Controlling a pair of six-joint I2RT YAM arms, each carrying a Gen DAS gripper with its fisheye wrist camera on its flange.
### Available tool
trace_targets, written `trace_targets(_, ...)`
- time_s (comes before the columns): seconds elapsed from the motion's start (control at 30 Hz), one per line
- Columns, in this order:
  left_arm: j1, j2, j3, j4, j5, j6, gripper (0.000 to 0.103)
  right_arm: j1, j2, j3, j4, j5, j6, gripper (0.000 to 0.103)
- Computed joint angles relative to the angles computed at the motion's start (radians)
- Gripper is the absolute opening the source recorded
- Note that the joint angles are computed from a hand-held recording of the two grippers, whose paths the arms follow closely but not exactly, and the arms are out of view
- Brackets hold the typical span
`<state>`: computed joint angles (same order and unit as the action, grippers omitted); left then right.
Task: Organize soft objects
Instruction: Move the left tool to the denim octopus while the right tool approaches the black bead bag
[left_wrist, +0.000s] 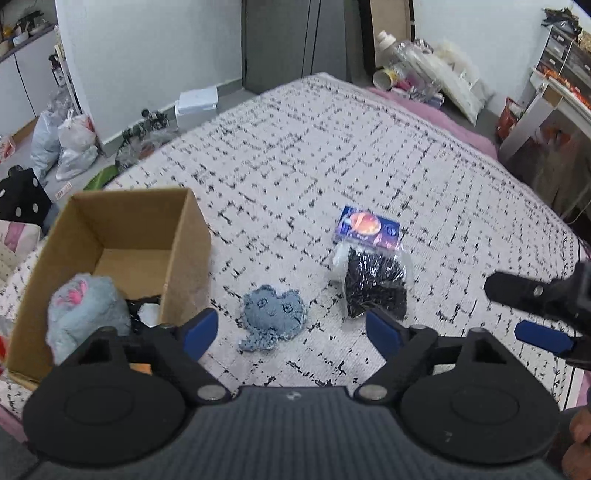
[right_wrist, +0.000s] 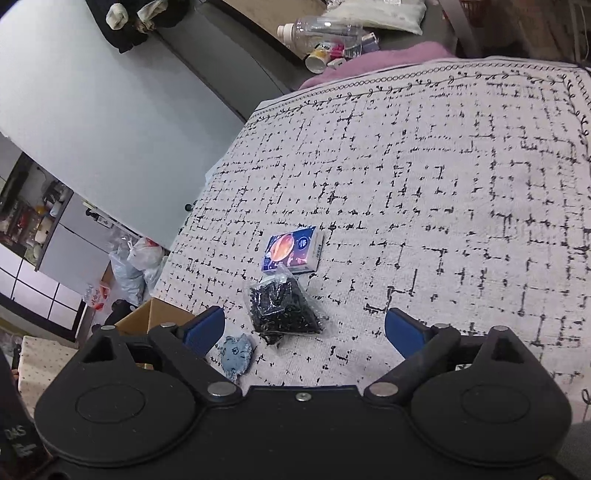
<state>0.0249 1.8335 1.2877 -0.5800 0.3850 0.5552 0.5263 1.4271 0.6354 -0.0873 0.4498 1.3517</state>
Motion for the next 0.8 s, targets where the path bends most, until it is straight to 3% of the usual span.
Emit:
trace_targets(0.13, -0.020, 0.046, 0.010, 0.026, -0.028, -0.014, 0.070, -0.032, 0.048, 0.007, 0.044, -0.034, -0.023, 0.094)
trace_targets(0.33, -0.051, 0.118, 0.035, 0.049, -0.084, -0.021, 0.060, -0.080, 0.091, -0.003, 0.125, -0.097, -0.055, 0.094)
trace_targets(0.5, -0.085, 0.145, 0.011, 0.112, -0.130, -0.010, 0.060, -0.110, 0.144, 0.003, 0.186, -0.136, -0.084, 0.094)
trace_targets(0.8, -0.126, 0.210, 0.012, 0.177, -0.219, -0.030, 0.060, -0.143, 0.260, 0.081, 0.185, -0.171, -0.153, 0.094)
